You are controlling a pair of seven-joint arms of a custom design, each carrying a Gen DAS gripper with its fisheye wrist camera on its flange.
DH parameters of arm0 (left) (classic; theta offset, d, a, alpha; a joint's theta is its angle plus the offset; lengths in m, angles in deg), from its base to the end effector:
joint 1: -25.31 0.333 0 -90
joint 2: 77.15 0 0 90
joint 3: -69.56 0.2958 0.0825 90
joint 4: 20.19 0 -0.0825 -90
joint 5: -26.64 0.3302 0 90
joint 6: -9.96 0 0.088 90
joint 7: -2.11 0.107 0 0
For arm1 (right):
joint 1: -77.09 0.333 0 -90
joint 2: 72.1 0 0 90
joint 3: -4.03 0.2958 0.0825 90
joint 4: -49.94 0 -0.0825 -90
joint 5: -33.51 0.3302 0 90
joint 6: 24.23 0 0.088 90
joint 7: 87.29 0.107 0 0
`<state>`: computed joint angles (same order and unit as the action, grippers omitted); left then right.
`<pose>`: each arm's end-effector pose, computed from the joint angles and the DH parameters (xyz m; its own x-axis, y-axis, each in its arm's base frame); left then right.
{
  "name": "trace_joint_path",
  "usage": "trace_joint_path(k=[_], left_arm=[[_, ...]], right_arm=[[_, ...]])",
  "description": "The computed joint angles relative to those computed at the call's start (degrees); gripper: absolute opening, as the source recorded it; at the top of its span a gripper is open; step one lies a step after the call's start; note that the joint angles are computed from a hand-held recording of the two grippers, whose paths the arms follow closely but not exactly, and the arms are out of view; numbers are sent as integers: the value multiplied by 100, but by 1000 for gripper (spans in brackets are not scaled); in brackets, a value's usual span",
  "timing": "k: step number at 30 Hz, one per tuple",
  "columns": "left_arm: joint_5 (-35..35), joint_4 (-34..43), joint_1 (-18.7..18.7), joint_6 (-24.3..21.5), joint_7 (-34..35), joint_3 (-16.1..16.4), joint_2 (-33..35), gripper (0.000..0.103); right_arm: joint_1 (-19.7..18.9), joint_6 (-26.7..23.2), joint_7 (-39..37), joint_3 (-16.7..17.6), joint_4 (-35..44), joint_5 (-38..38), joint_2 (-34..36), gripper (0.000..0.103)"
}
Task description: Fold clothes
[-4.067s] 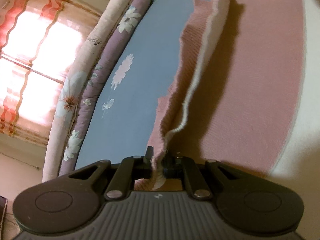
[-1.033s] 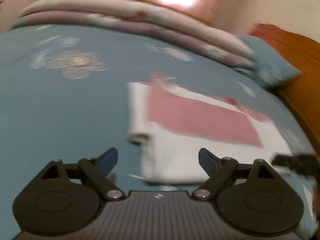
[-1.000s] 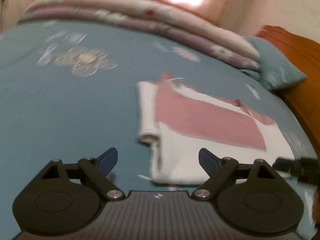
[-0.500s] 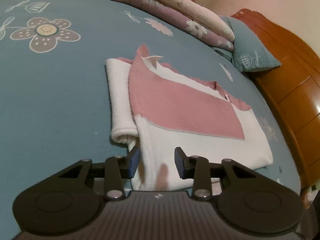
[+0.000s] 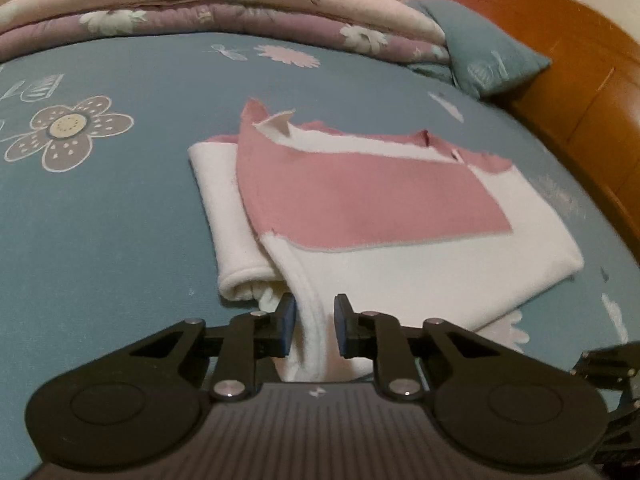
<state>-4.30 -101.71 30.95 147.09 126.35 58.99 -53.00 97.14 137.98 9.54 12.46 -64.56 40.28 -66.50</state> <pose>0.6656 -0.0371 0.5192 -0.4131 -0.8789 0.2385 -0.7455 0.1759 -0.6429 0.5094 0.2662 0.5049 0.3333 -0.9226 -0.1944 -0.7517 -0.1356 -0.6454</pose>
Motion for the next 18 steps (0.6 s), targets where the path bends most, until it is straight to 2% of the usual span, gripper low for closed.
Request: trace_joint_path(k=[2, 4, 11, 13, 16, 18], left_arm=[[371, 70, -137, -79, -185, 122, 50, 9], [273, -16, -72, -68, -177, 70, 17, 6], [-211, -779, 56, 267, 19, 10, -603, 5], [-339, -879, 74, 233, 124, 35, -682, 5], [-306, -696, 55, 55, -71, 118, -484, 5], [-314, -515, 83, -105, -193, 129, -315, 8]], right_arm=[[-5, -8, -34, 9, 4, 29, 1, 39], [-2, -14, -12, 1, -1, 16, -10, 39], [-8, 2, 37, -21, -59, 3, -57, 39], [-17, 16, 35, -26, -75, 32, -66, 39], [-34, 17, -8, -24, -67, 95, -51, 39], [-3, 0, 172, -76, -63, -152, -72, 39]])
